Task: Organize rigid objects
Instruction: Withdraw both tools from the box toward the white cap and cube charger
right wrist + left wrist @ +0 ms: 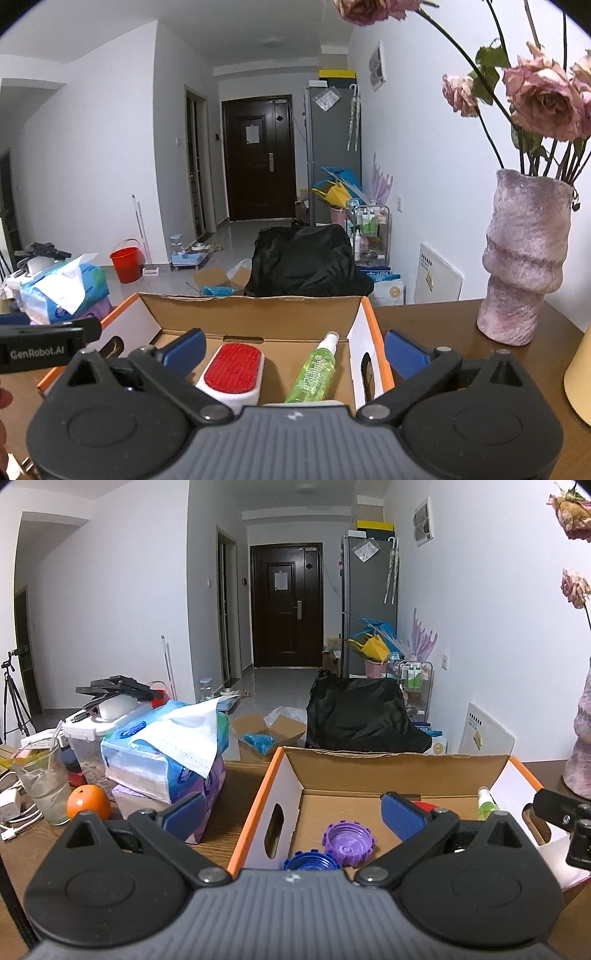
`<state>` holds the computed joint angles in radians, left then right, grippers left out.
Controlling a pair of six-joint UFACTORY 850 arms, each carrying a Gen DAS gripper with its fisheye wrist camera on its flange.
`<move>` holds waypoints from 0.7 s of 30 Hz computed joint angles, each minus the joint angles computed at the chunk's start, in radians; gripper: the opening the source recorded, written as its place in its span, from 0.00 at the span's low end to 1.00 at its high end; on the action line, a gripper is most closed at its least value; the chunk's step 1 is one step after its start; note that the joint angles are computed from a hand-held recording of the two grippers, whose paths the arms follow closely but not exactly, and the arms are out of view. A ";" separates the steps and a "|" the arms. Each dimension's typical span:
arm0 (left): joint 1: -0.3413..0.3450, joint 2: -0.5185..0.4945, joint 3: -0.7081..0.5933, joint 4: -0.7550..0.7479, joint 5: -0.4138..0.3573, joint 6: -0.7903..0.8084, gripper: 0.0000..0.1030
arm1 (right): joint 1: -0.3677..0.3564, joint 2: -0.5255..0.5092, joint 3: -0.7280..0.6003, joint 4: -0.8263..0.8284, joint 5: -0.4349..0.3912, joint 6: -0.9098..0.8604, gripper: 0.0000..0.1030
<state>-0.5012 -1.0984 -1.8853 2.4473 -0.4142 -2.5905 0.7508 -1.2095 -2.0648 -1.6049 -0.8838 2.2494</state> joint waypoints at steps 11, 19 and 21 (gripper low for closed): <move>0.004 0.048 0.088 0.078 -0.033 -0.075 1.00 | 0.021 0.057 0.102 -0.063 -0.024 0.045 1.00; 0.006 0.080 0.156 0.100 -0.061 -0.093 1.00 | 0.040 0.094 0.175 -0.088 -0.038 0.077 1.00; 0.007 0.091 0.180 0.120 -0.070 -0.112 1.00 | 0.046 0.099 0.187 -0.089 -0.040 0.079 1.00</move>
